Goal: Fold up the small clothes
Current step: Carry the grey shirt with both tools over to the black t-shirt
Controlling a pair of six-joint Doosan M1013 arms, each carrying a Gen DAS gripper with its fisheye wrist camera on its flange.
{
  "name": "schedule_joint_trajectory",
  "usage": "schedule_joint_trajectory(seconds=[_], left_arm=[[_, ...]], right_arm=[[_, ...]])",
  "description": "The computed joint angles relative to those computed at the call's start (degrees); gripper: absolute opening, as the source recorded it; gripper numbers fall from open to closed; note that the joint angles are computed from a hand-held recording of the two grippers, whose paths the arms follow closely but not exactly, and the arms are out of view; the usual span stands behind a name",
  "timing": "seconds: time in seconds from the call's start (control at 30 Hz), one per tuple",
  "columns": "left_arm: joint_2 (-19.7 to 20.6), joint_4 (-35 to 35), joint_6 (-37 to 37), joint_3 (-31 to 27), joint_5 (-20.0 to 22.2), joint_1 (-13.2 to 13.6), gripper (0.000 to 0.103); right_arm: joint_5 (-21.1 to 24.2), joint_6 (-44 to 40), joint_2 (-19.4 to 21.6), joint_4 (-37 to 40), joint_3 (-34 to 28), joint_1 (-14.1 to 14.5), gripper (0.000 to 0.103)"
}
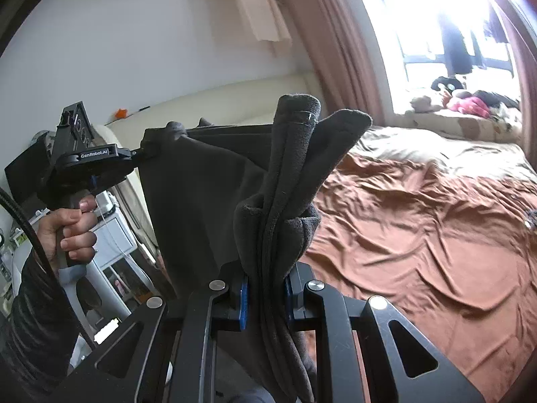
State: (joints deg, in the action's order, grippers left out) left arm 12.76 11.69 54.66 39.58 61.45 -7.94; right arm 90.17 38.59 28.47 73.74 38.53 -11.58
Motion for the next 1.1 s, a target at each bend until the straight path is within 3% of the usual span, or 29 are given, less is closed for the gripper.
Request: schedule_joint_trajectory(seconds=[0.67, 1.1], left_arm=[[-6.16, 3.81, -1.22, 8.73, -1.87, 13.20, 0.006], [-8.97, 6.00, -3.22, 13.16, -2.58, 19.08, 0.006]], right_arm=[[3.96, -2.72, 1.96, 0.58, -3.42, 10.13, 0.012], [8.55, -3.10, 3.81, -1.64, -7.44, 15.94, 0.012]])
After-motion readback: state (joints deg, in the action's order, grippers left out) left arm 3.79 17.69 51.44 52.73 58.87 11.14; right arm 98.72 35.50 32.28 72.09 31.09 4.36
